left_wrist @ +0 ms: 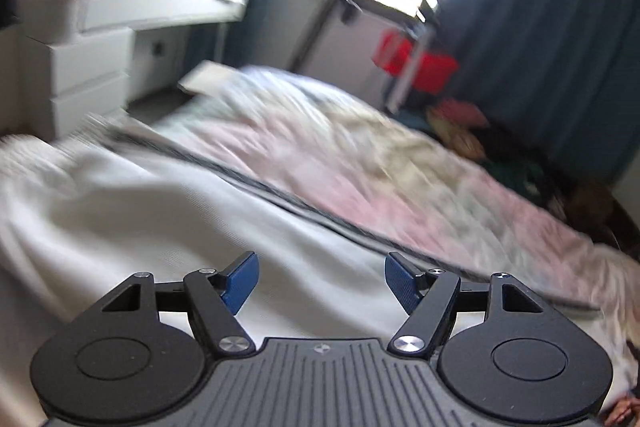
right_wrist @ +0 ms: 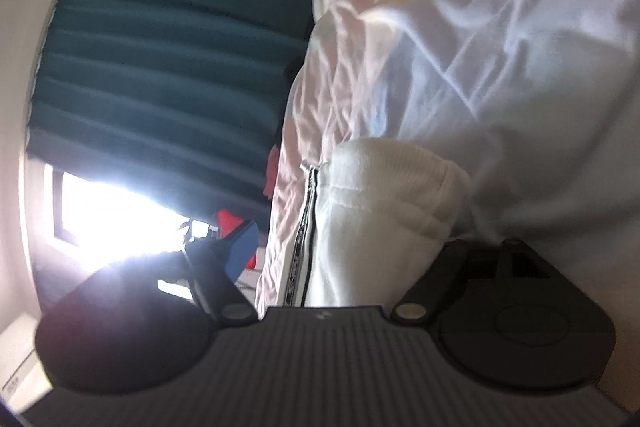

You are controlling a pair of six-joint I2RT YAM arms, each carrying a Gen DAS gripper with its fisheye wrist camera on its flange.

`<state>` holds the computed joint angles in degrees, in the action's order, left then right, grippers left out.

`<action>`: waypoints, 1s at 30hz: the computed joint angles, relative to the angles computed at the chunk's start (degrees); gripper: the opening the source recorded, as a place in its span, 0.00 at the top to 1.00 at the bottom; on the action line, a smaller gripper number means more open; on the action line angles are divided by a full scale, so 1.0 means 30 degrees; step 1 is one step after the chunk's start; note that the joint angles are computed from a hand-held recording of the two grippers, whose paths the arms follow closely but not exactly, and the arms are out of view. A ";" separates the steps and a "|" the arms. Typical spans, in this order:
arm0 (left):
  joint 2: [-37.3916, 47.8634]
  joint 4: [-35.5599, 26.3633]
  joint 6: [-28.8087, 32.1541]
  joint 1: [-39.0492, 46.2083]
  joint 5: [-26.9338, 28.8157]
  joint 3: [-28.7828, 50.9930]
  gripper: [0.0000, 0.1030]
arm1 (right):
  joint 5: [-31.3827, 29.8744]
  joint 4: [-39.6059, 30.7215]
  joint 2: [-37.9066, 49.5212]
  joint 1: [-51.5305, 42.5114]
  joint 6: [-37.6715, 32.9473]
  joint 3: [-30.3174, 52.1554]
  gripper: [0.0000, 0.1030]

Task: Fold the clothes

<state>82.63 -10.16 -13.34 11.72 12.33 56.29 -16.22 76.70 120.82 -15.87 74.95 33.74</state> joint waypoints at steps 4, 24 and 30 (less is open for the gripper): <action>0.1568 0.3358 0.0779 -0.2802 -0.2640 -0.1572 0.31 | -0.1064 -0.2181 -0.0895 0.0141 -0.1608 0.0190 0.27; 0.3651 0.5928 0.3612 -0.4661 -0.5626 -0.3749 0.25 | 0.5737 -1.5581 -0.6539 0.3398 -0.7938 0.3178 0.85; 0.3550 0.5168 0.3541 -0.4461 -0.5296 -0.3317 0.25 | 1.1030 -1.7427 -0.9111 0.6989 -1.3011 0.4242 0.85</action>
